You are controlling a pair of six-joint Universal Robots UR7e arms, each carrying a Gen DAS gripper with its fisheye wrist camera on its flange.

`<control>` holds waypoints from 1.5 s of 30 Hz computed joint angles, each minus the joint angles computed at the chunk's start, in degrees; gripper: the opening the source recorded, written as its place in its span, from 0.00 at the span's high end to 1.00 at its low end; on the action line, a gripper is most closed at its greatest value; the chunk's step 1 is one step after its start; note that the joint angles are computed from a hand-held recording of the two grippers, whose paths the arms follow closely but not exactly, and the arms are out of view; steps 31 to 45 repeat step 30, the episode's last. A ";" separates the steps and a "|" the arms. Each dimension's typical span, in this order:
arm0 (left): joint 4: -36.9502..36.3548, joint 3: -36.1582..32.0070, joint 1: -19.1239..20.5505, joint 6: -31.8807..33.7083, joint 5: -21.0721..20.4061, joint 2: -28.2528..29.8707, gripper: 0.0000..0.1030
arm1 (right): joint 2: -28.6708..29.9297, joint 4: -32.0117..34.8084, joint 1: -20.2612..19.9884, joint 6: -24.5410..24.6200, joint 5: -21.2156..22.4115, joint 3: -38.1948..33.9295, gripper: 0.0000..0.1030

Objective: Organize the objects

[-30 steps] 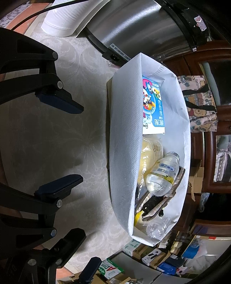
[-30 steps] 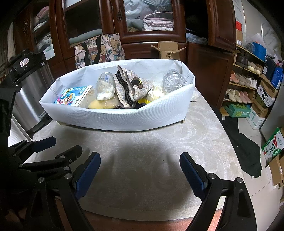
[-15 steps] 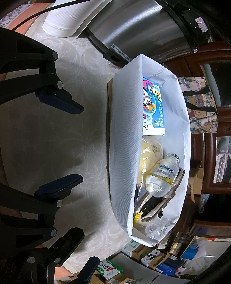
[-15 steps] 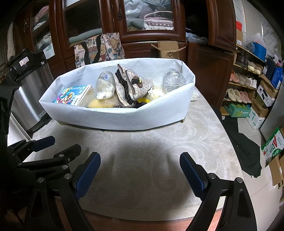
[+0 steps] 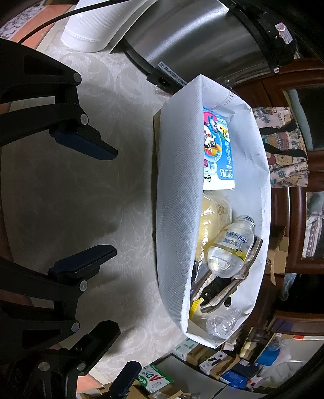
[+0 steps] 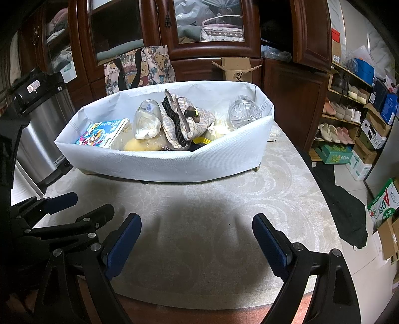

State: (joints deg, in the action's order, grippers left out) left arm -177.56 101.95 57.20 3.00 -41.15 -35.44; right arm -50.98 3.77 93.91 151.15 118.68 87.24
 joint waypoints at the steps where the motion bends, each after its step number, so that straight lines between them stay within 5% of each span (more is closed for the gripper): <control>1: 0.13 -0.04 0.03 -0.13 -0.12 -0.02 0.32 | 0.02 0.02 0.01 -0.03 -0.02 -0.07 0.12; 45: -0.74 0.31 0.27 -0.25 -1.40 -0.20 0.32 | 0.01 0.09 0.00 0.04 -0.04 -0.07 0.12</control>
